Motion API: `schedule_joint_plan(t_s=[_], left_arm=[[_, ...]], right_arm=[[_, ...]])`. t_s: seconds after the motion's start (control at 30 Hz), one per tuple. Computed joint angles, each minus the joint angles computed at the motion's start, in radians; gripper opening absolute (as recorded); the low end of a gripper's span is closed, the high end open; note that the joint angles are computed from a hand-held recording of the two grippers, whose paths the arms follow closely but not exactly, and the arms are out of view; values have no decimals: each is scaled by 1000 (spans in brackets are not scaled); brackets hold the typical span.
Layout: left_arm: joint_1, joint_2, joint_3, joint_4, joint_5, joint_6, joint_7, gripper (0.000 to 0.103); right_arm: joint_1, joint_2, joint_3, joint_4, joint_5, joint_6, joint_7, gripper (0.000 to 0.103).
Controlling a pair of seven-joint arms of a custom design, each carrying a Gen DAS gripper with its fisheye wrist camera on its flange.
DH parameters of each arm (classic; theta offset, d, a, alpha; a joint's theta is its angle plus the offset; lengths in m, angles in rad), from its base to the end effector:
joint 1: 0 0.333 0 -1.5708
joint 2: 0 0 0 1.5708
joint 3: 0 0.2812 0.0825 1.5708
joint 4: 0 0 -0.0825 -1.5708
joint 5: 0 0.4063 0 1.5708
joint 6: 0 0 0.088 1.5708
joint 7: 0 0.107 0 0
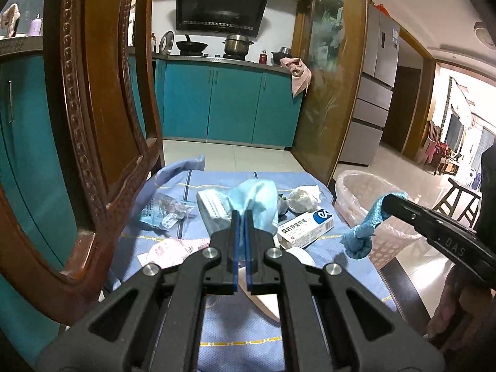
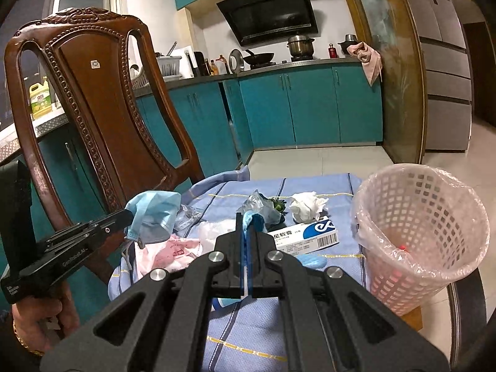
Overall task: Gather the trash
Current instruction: 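Carry the blue mask with the right gripper toward the wastebasket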
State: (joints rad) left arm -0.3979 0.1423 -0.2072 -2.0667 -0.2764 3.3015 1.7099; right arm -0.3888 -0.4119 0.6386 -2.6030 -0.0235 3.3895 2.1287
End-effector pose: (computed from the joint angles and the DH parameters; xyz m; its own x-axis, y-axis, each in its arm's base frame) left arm 0.5368 -0.3310 0.4506 -0.4773 -0.8695 0.1273 -0.4638 0.1263 -0.8769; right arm 0.4668 0.1329 0.4576 -0.0155 -0.9698 -0.2434 -0.4306 0.2261 -0.8737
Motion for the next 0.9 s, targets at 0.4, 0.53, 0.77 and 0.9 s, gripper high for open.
schedule_joint_plan(t_s=[0.4,0.53,0.77,0.9], left_arm=[[-98,22,110,28,42,-25,-44,4],[-120,23,133,26,53,-22,-54,4],[-115,23,129,26,60,-24,-60,4],[-150,25,165,23,65,-22,-70,4]], right_arm=[[36,13,-34,1,-11,-8,-5,1],[43,15,-41,-1,-15,-7,-6,1],[54,21,-53,1,-22,-12,-7,1],[64,25,-64,3,-29,-18,-6,1]])
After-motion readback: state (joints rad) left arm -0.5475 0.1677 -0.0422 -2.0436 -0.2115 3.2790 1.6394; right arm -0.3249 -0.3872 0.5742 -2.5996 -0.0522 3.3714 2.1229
